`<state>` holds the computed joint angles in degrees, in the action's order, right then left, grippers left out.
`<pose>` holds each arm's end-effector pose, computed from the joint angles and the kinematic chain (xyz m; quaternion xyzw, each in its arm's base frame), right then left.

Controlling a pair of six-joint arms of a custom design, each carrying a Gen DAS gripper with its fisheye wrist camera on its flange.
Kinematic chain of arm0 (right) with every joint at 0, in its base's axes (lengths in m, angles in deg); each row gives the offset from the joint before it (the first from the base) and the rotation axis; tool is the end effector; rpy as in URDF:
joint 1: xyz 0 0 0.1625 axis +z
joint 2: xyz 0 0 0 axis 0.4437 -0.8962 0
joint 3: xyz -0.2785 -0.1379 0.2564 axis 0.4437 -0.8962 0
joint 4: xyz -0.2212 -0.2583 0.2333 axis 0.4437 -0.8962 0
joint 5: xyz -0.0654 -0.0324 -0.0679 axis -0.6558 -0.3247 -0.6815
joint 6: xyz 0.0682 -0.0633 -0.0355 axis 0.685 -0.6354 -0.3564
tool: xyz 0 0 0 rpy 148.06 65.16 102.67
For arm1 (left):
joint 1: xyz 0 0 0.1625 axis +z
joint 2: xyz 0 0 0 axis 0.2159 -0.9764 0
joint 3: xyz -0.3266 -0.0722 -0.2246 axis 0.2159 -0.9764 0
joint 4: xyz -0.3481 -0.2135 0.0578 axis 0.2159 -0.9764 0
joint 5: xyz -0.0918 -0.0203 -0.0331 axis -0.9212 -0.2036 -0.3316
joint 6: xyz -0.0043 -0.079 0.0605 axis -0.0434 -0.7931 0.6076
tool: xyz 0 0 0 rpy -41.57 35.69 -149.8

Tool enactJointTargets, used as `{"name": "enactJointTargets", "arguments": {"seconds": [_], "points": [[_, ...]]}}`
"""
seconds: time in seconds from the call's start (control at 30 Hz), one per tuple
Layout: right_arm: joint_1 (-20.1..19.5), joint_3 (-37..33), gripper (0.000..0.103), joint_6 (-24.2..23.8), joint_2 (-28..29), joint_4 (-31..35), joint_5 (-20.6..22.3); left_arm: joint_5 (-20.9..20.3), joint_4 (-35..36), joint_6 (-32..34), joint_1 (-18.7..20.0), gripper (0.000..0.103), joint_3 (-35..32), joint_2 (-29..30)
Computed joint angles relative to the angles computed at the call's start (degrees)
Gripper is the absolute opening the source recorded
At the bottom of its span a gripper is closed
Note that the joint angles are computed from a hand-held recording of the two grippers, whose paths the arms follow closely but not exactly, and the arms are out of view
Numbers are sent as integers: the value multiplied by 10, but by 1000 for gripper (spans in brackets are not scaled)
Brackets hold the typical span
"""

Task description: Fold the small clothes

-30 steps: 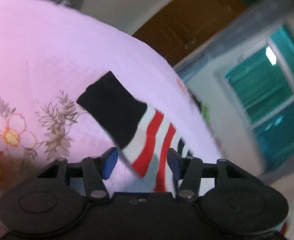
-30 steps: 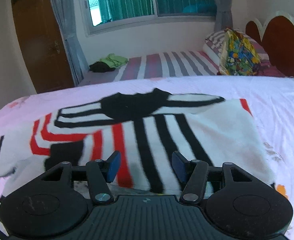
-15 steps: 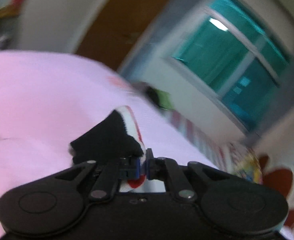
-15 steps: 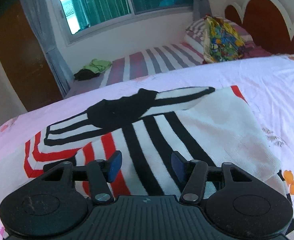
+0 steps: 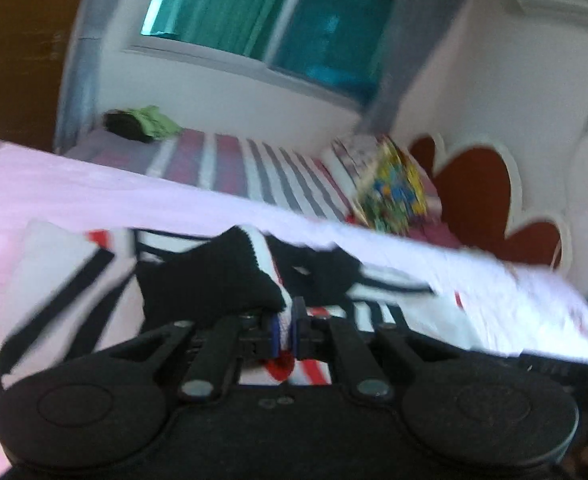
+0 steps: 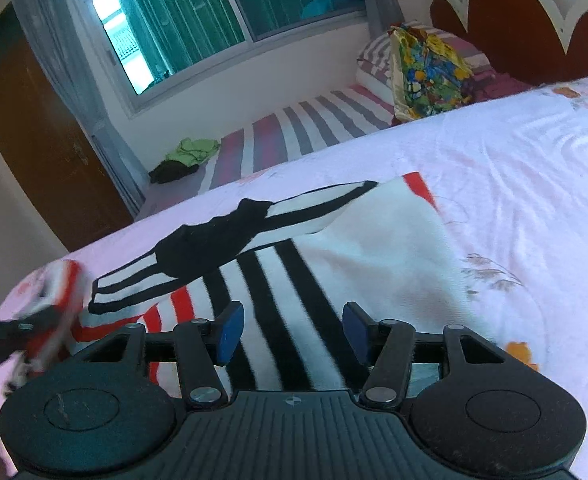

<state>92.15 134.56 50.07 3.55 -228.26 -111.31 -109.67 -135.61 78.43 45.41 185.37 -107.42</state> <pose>0.2230 -0.2922 0.0467 -0.0867 -0.8419 0.4849 0.2203 -0.0637 -0.4174 0.1719 0.2878 0.8859 -0.3480 0.1056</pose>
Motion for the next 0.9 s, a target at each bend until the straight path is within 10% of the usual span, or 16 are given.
{"name": "enactJointTargets", "arguments": {"seconds": [0.2,0.37,0.5,0.63,0.9], "points": [[-18,58,55,3,-32,-36,28,-6,19,6,-15,8,-10,70],[-25,88,55,15,-50,-46,38,-12,-24,40,-42,74,0,135],[-23,91,55,13,-58,-42,48,-37,-49,55,-51,71,31,116],[-21,70,55,-2,-53,-23,62,-109,-49,95,-7,93,63,38],[10,-3,55,-41,-9,44,81,-44,1,113,33,72,94,-77]]}}
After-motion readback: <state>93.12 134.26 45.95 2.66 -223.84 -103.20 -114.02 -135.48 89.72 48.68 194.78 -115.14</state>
